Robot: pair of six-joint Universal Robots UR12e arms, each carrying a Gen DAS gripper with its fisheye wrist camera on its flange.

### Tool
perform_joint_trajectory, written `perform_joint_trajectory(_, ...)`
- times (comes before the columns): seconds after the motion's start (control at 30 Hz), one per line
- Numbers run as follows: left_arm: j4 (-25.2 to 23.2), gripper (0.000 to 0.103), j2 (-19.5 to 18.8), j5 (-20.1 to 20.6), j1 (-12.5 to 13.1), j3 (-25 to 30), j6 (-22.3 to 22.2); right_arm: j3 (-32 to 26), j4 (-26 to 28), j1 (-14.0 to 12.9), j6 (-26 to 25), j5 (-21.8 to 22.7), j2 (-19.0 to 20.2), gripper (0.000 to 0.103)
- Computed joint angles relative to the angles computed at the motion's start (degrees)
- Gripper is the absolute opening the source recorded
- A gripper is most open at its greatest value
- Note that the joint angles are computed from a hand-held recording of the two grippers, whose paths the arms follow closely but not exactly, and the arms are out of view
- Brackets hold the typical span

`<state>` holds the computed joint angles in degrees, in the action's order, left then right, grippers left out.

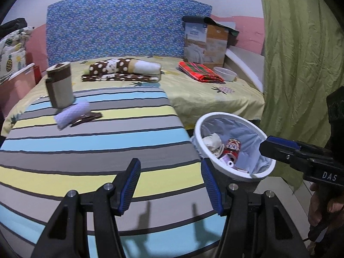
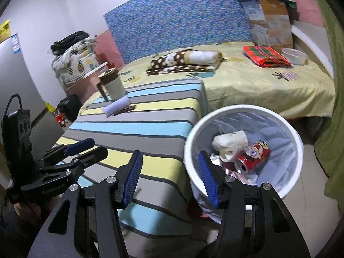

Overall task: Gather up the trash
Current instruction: 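Move both open tools back from the bin toward the foam net and wrapper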

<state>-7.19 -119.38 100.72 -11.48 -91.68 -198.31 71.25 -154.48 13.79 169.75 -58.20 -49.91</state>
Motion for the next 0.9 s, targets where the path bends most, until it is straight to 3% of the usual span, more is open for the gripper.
perform_joint_trajectory(0.23,1.02,0.06,1.59,2.04,0.93,-2.42,-1.03,-1.12,-0.12,0.97,-2.39,1.16,0.17,0.055)
perform_joint_trajectory(0.9,0.61,0.06,3.83,5.88,5.21,-5.46,-1.83,-10.31,7.56,3.17,-11.65,2.94,4.36,0.055)
